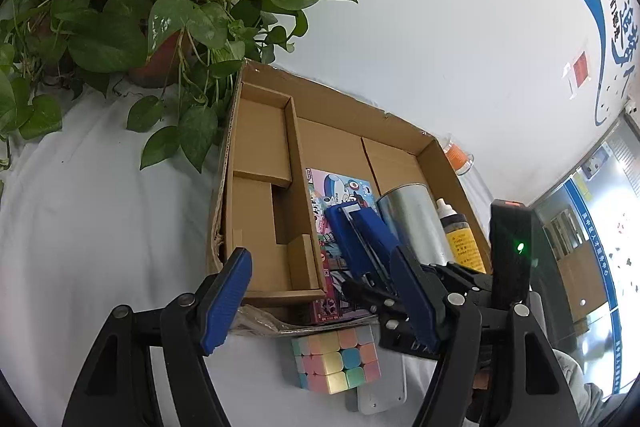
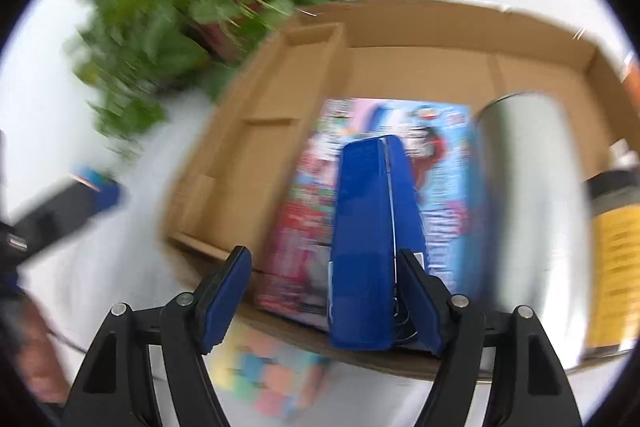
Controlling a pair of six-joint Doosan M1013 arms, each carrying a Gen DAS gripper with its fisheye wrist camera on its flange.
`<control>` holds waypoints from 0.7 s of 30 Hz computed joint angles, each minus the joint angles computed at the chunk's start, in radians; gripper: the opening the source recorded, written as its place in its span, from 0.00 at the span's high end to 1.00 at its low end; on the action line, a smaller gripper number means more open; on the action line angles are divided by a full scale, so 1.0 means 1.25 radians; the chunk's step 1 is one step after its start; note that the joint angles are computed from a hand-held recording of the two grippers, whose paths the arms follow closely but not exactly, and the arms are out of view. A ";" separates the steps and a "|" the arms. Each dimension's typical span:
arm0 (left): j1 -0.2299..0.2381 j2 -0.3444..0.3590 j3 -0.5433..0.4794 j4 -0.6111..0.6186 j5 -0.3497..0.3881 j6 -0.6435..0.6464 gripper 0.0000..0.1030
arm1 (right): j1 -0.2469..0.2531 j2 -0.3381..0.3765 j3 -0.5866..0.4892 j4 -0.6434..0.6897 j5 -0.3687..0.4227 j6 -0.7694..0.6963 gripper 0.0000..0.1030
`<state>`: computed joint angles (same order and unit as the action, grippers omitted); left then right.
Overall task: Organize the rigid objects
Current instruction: 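Open the right gripper and withdraw it from the stapler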
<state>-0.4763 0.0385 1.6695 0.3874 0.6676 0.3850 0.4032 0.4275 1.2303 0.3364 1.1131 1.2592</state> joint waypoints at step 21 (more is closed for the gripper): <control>0.014 0.006 0.017 -0.028 -0.035 -0.011 0.32 | 0.004 0.030 -0.065 -0.032 0.085 -0.203 0.21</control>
